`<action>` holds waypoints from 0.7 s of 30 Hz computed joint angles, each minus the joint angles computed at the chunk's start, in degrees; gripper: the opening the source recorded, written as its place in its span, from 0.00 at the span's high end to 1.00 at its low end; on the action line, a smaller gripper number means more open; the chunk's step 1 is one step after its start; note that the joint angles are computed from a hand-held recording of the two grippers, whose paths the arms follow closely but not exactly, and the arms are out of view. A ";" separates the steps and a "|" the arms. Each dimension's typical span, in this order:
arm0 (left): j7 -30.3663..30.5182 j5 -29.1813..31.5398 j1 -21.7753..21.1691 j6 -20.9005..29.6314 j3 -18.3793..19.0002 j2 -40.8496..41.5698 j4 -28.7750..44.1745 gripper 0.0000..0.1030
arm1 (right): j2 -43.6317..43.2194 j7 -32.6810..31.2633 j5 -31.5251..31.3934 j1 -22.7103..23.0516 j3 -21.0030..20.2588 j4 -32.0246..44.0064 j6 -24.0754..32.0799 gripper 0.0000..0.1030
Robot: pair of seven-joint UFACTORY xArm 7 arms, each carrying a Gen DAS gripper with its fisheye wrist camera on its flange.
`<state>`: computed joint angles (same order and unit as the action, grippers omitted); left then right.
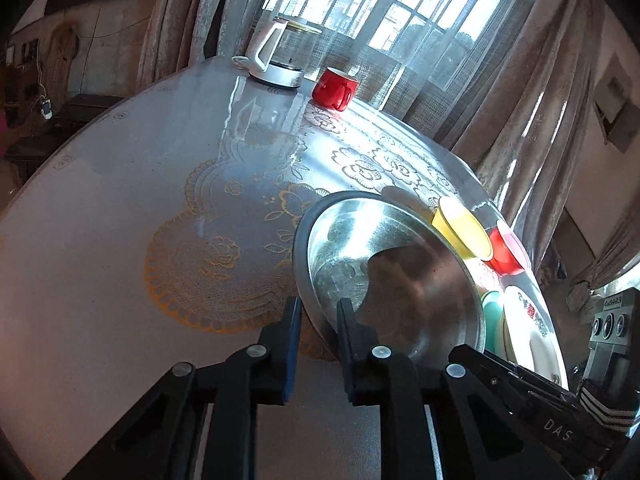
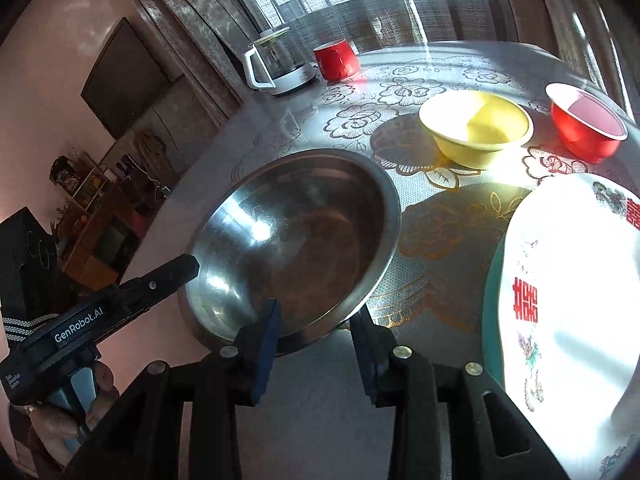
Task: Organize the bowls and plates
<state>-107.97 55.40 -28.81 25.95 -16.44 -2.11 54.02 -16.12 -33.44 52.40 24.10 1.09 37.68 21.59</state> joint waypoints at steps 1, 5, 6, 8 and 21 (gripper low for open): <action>-0.66 0.56 -0.03 -0.76 -0.04 -0.47 -0.68 0.83 | -0.39 -1.29 0.96 0.33 -0.52 -0.23 0.31 0.67; -3.82 2.08 -0.29 -0.50 -1.65 -3.13 -3.45 0.81 | -2.45 -3.43 1.44 0.41 -0.88 -1.48 1.64 0.67; -4.59 2.02 -0.35 0.01 -2.23 -3.87 -4.08 0.81 | -3.10 -3.99 1.57 0.58 -1.00 -1.99 1.95 0.67; -5.44 1.39 -0.53 1.56 -3.50 -5.30 -5.21 0.81 | -4.25 -4.78 1.98 0.98 -1.39 -2.94 3.17 0.67; -4.29 -4.24 -2.74 16.97 -11.32 -10.20 -6.31 0.80 | -11.33 -6.66 2.83 2.71 -0.38 -9.29 3.33 0.65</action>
<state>-112.26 51.17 -31.55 42.92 -27.76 -12.31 47.71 -27.45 -40.10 55.23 26.81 0.71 28.39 24.92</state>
